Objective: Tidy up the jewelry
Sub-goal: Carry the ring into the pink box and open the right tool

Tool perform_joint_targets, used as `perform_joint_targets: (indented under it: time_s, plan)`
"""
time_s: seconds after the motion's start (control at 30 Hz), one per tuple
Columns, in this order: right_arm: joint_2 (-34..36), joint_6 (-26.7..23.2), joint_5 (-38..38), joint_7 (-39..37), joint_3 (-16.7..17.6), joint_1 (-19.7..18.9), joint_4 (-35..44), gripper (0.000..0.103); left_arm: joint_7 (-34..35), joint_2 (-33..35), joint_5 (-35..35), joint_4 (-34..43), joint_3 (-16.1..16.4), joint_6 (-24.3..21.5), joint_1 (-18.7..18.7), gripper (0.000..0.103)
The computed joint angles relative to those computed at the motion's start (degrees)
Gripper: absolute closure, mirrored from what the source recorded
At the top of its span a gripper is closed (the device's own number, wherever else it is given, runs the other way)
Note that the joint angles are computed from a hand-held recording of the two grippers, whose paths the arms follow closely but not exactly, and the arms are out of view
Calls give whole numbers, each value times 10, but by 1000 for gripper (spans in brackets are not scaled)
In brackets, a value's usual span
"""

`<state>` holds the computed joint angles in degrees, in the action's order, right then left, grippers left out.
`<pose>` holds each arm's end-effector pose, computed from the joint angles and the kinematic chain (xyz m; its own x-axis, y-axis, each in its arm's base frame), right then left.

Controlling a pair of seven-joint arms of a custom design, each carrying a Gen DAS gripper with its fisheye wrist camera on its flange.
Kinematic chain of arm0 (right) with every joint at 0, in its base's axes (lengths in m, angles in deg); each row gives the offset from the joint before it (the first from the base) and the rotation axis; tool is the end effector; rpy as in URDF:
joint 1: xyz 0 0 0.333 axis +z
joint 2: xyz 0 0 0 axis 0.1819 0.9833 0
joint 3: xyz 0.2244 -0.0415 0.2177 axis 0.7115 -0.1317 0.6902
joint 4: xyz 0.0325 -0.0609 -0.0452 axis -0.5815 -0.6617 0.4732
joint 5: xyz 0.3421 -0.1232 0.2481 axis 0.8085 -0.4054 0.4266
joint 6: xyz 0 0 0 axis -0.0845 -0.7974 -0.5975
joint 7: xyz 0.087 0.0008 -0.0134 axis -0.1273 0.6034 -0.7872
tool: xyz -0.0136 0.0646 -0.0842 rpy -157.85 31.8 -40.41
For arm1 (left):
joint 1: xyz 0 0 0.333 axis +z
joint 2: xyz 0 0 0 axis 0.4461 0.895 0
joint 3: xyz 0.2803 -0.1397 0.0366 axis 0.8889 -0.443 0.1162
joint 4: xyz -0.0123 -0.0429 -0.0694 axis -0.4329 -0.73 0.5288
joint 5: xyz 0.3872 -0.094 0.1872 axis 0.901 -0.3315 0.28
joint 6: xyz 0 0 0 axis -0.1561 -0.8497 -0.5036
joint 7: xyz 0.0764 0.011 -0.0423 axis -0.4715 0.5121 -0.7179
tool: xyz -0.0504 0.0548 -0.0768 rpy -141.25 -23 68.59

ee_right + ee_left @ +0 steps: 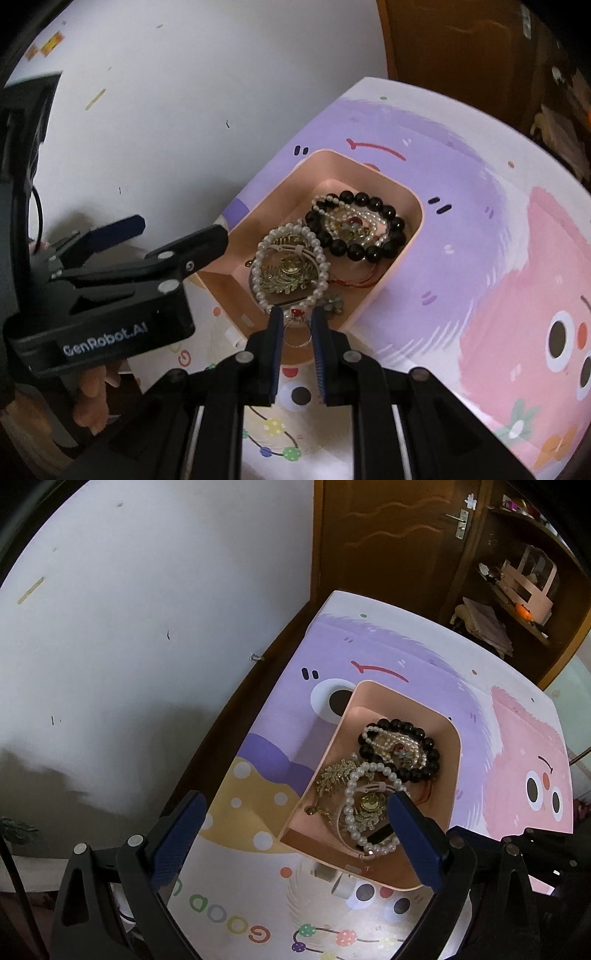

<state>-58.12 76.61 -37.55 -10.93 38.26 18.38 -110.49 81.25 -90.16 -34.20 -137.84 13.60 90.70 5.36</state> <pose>0.5202 0.0719 0.4072 0.6876 -0.6516 -0.3202 -0.7226 -0.5709 -0.3898 0.4443 -0.3516 0.4217 0.4819 -0.8759 0.0234 -0.7637 -0.4330 -0.4789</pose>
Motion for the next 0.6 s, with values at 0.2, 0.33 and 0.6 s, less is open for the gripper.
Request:
perform_joint_targets:
  time_s: [0.2, 0.33, 0.6]
  plan:
    - [15, -34, 19, 20, -7, -11, 17, 86, 2, 3, -6, 2, -2, 3, -3, 5]
    - [-2, -33, 24, 19, -10, -17, 8, 86, 3, 11, -5, 11, -4, 3, -8, 5]
    - [-58, 13, 7, 23, -19, -29, -41, 86, 19, 32, 0, 36, -10, 2, -24, 5]
